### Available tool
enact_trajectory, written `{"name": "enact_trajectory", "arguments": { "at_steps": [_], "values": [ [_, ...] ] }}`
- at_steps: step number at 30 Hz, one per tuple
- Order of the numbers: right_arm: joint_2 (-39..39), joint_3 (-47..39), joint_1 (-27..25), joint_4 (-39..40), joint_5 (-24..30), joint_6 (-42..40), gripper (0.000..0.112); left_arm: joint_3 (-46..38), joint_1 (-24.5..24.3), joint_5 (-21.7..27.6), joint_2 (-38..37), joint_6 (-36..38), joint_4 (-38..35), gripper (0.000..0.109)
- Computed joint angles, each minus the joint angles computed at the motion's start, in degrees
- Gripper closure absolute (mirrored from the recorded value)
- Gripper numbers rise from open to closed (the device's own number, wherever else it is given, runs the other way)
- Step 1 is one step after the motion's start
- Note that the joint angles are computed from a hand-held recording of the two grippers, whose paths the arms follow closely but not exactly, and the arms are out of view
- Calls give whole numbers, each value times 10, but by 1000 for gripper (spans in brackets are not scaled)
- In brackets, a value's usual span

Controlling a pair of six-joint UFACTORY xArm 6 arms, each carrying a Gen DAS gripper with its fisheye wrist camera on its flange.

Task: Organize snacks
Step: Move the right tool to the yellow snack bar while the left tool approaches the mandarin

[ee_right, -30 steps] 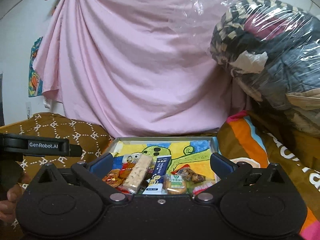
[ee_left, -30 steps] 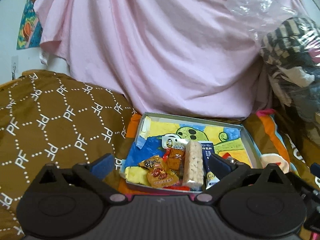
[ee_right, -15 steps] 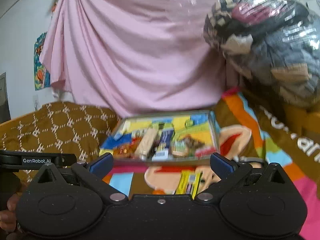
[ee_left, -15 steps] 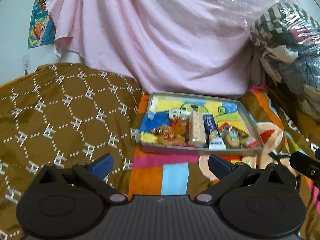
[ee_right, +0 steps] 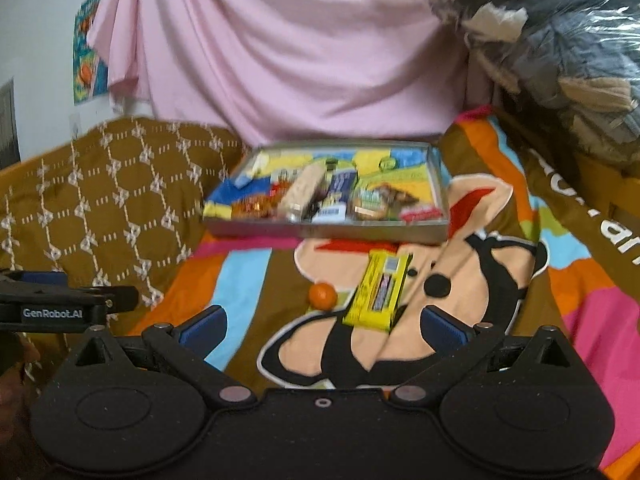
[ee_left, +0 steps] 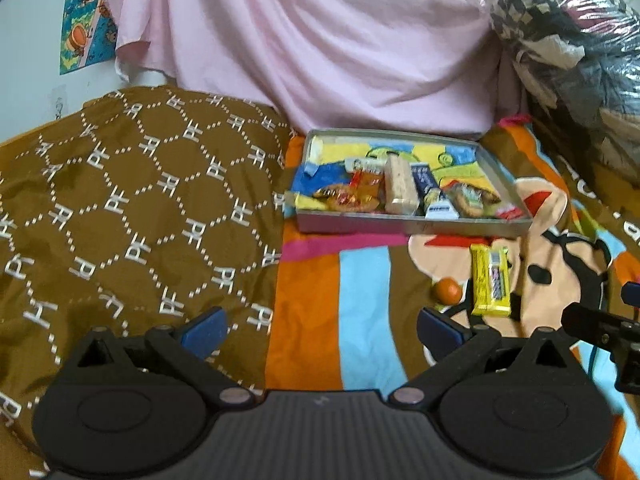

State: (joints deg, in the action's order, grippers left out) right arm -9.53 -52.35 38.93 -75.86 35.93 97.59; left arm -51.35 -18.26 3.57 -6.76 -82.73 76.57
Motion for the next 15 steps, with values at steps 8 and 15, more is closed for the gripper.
{"name": "enact_trajectory", "arguments": {
  "at_steps": [8, 15],
  "values": [
    [18, -2, -10, 11, -18, -4, 10, 20, 1, 15, 5, 51, -52, 6],
    [27, -1, -25, 12, -39, 6, 10, 19, -3, 19, 16, 93, -85, 6]
  ]
}}
